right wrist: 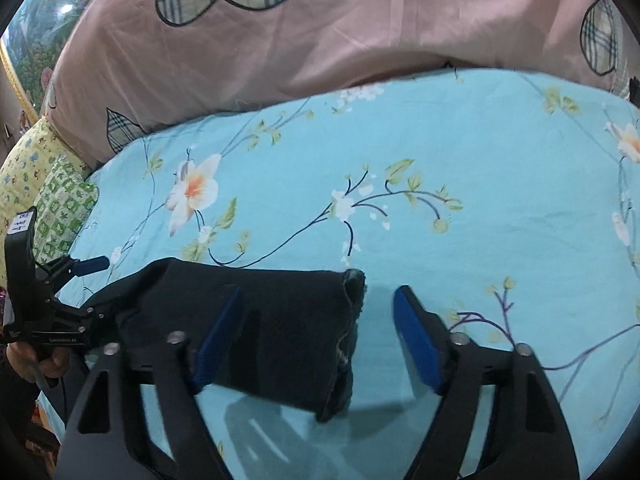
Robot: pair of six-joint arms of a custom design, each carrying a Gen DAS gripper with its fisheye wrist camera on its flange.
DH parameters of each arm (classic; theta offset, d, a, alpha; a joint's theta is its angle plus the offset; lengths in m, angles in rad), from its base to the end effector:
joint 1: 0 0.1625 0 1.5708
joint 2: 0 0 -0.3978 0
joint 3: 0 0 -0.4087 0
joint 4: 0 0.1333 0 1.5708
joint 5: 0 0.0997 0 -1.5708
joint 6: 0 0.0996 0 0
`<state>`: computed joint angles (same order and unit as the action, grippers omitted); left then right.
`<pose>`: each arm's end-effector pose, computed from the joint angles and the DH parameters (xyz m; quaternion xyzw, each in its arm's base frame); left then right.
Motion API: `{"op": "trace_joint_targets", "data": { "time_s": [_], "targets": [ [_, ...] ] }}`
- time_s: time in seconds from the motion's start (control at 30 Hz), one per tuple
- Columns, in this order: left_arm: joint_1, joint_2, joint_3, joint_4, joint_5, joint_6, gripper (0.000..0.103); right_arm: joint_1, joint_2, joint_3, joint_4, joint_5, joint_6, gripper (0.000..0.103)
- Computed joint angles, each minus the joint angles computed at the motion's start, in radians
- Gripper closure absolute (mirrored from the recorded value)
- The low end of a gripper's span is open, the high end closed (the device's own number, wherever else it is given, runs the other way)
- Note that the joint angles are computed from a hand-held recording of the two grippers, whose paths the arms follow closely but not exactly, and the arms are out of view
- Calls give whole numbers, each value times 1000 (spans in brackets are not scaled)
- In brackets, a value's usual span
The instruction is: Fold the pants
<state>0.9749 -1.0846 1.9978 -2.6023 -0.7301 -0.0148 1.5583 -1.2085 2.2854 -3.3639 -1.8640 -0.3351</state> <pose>-0.1327 -0.5655 0.1365 0.2380 0.8801 -0.1739 0.3723 0.0986 -0.4738 0.1682 0.0983 -0.9227 0.3179 0.1947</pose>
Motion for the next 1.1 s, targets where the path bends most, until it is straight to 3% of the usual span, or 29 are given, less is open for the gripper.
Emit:
{"op": "trace_joint_targets", "data": {
  "time_s": [0.1, 0.13, 0.17, 0.2, 0.23, 0.27, 0.3, 0.53, 0.7, 0.87, 1.1],
  "targets": [
    [14, 20, -22, 46, -8, -6, 20, -5, 10, -12, 15, 6, -4, 45],
    [20, 21, -26, 54, -16, 0, 25, -7, 9, -13, 17, 14, -6, 58],
    [24, 20, -27, 57, -33, 5, 42, -11, 5, -13, 22, 25, -6, 70],
    [28, 11, -28, 71, -59, 4, 61, -13, 0, -13, 27, 32, -3, 75],
    [26, 2, -27, 84, -68, -2, 68, -14, -6, -11, 29, 38, -3, 85],
    [19, -9, -20, 92, -68, -5, 82, -16, -15, -6, 28, 47, -7, 92],
    [9, -21, -8, 91, -64, -5, 90, -18, -24, 0, 25, 58, -10, 92],
    [-92, -191, 160, 13, -91, -10, 94, -7, -110, 73, -3, 113, -63, 95],
    [-197, -328, 296, 36, -139, -91, 94, -20, -189, 149, -22, 149, -118, 95],
    [-287, -393, 397, 61, -155, -168, 94, -46, -277, 249, -34, 187, -162, 95],
    [-359, -467, 504, 105, -182, -311, 94, -101, -374, 387, -91, 260, -274, 95]
  ]
}}
